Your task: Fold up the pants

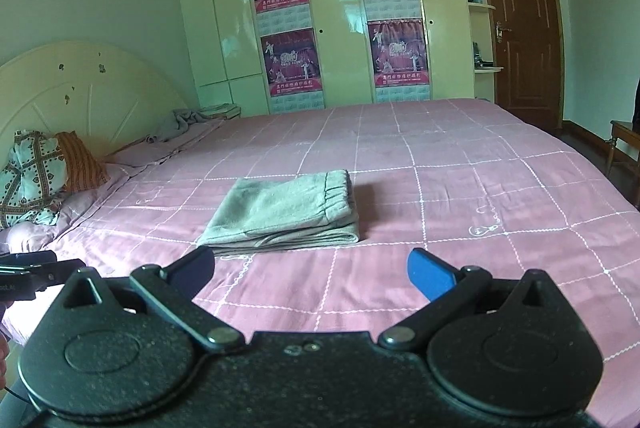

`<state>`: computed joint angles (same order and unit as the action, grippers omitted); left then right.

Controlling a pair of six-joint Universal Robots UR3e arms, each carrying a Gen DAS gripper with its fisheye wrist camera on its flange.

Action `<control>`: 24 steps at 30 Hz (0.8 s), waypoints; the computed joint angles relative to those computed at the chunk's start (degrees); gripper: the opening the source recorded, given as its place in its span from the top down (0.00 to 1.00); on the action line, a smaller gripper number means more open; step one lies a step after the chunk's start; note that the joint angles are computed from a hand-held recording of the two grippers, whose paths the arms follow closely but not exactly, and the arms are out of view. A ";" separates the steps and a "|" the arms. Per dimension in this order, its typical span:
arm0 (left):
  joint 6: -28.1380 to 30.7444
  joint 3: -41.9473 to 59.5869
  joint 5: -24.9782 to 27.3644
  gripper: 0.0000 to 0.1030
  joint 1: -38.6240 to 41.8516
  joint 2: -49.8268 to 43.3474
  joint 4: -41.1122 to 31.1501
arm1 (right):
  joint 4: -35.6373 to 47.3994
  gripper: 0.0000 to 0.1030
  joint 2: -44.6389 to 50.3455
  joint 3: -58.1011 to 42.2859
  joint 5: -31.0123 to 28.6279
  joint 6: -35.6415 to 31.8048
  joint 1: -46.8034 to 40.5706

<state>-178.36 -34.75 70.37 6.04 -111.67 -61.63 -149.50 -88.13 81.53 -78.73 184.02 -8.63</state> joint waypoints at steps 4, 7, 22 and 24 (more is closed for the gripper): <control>-0.20 0.17 -0.36 0.00 0.51 0.10 0.05 | 0.12 0.00 0.34 -0.33 -0.60 -0.20 0.60; -0.24 0.41 -0.54 0.00 0.80 0.00 -0.15 | 0.20 0.00 0.21 -0.27 -0.47 -0.19 0.47; 0.58 -0.76 -1.00 0.00 0.48 0.60 0.22 | -0.59 0.00 -0.16 0.44 -0.38 -0.12 0.18; 0.61 -1.08 -1.06 0.00 0.47 0.73 0.39 | -1.10 0.00 -0.34 0.75 -0.18 0.03 -0.11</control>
<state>-177.75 -35.83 69.30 6.51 -110.94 -61.24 -150.60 -88.47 82.28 -78.90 184.05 -8.74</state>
